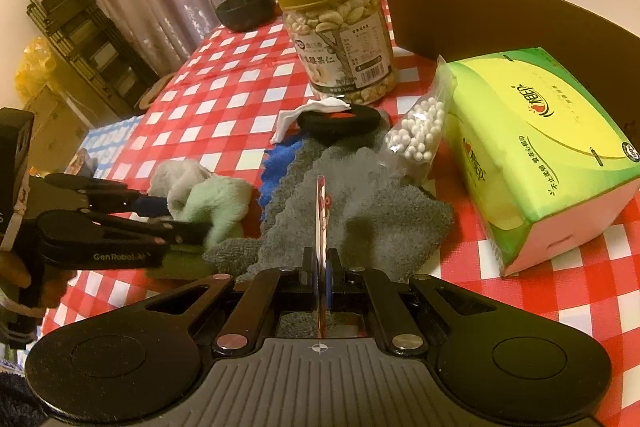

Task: Organize soft objects
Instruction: 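Carry the bandage strip and cloths into the box and open both tools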

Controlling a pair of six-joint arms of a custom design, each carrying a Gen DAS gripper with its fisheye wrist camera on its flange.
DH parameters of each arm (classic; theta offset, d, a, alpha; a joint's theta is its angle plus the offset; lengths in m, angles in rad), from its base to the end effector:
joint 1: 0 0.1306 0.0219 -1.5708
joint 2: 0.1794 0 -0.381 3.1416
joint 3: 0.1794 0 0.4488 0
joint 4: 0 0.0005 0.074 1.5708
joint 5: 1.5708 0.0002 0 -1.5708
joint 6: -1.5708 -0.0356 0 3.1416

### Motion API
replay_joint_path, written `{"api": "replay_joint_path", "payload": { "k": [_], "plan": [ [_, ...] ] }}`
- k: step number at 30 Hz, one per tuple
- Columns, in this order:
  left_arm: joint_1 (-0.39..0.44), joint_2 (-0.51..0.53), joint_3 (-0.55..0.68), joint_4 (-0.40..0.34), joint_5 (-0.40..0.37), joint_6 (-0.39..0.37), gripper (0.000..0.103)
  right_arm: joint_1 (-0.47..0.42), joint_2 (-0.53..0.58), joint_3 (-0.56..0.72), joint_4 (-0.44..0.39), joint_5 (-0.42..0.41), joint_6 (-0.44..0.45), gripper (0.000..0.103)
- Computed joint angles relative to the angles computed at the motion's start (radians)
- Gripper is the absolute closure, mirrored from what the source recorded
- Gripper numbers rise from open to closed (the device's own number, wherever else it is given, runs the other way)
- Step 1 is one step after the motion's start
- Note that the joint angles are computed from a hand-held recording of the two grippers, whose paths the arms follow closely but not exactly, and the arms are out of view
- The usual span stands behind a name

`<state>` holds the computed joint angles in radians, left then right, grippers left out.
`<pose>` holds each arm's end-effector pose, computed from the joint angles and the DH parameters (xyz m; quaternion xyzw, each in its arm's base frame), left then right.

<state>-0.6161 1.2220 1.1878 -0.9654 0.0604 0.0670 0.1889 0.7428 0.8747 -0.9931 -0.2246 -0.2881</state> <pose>0.3782 -0.2710 0.3985 0.2682 0.9208 -0.1216 0.2556 0.3005 0.0650 0.4107 0.0073 0.9326 0.1837 0.3106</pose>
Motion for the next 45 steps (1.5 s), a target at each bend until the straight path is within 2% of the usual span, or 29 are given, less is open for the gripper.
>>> {"api": "replay_joint_path", "payload": {
  "k": [1, 4, 11, 18, 25, 35, 41, 45],
  "plan": [
    [0.011, -0.003, -0.001, -0.002, 0.015, -0.006, 0.086, 0.001, 0.001, 0.001, 0.000, -0.001, -0.001, 0.099],
    [0.043, -0.008, 0.006, -0.020, 0.060, -0.003, 0.091, 0.003, 0.006, 0.007, 0.003, -0.003, -0.001, 0.100],
    [0.074, -0.050, 0.018, -0.022, -0.016, -0.075, 0.091, 0.009, 0.019, 0.029, 0.003, -0.006, -0.014, 0.100],
    [0.131, -0.022, 0.072, 0.012, -0.072, -0.145, 0.091, 0.015, 0.057, 0.071, 0.017, -0.003, -0.030, 0.100],
    [0.165, 0.059, 0.165, 0.064, -0.076, -0.237, 0.091, 0.000, 0.124, 0.141, 0.053, 0.017, -0.037, 0.099],
    [0.175, 0.228, 0.375, 0.151, -0.053, -0.364, 0.091, -0.084, 0.230, 0.257, 0.121, 0.061, -0.054, 0.100],
    [0.153, 0.359, 0.543, 0.176, -0.009, -0.444, 0.091, -0.134, 0.298, 0.334, 0.162, 0.098, -0.064, 0.100],
    [0.137, 0.452, 0.669, 0.170, 0.035, -0.472, 0.091, -0.162, 0.337, 0.372, 0.191, 0.122, -0.078, 0.100]
  ]
}}
